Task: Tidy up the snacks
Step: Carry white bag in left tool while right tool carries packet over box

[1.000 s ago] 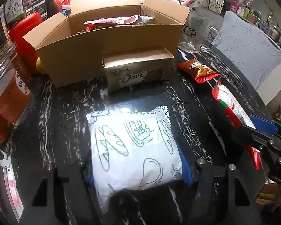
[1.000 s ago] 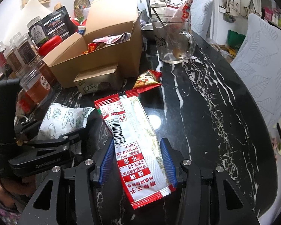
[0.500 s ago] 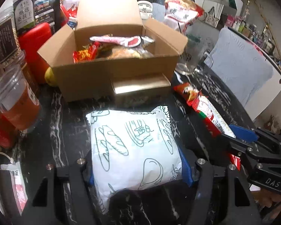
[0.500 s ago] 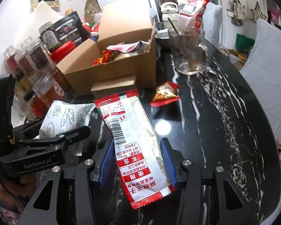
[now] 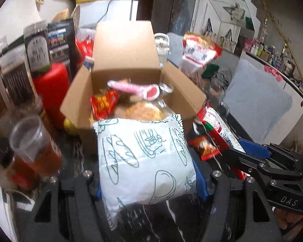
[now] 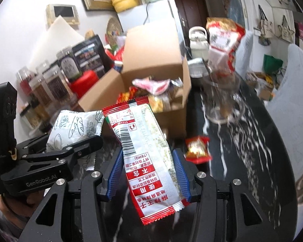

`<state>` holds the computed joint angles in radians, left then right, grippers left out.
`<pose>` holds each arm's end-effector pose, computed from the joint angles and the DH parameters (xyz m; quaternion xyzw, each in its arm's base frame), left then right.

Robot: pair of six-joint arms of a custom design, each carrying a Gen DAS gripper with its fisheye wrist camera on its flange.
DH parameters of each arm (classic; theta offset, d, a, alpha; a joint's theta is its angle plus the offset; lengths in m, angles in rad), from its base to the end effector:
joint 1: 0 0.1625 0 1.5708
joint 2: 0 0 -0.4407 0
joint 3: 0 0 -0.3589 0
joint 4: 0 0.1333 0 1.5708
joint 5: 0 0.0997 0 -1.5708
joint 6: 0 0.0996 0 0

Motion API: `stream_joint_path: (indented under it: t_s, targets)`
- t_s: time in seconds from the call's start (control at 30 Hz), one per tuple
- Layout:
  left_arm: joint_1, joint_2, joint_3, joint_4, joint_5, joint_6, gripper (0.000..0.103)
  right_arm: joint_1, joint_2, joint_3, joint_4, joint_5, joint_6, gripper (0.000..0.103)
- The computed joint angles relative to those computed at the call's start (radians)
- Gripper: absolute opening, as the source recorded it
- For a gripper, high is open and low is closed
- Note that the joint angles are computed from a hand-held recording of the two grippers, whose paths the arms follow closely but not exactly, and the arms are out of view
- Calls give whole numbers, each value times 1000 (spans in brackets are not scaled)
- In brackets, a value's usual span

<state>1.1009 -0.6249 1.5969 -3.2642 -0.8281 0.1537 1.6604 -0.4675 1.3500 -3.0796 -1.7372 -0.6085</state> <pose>-0.1304 -0.6999 0.1346 0.1456 0.8691 -0.3782 0.2835 0.1843 -0.7462 0.0628 0.3002 -0.8997 0.2764 0.1552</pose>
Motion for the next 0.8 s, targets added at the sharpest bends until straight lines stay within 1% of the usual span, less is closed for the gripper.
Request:
stream_joint_path:
  t_s: [0.2,0.43,0.63,0.8]
  targets:
    - [5,13,-68,-21,-16,53,67,17,20,-74,19,35,-10,49]
    - [17,46,-183,-19,-34,118,67,32,70,-211,81,68,-27,49]
    - [37,94,-322,-5,-50,165,67,44,139,-372,152,81,-43,49]
    - [54,138,-444,28,-68,190,67,49,218,-551,238,92,-38,49]
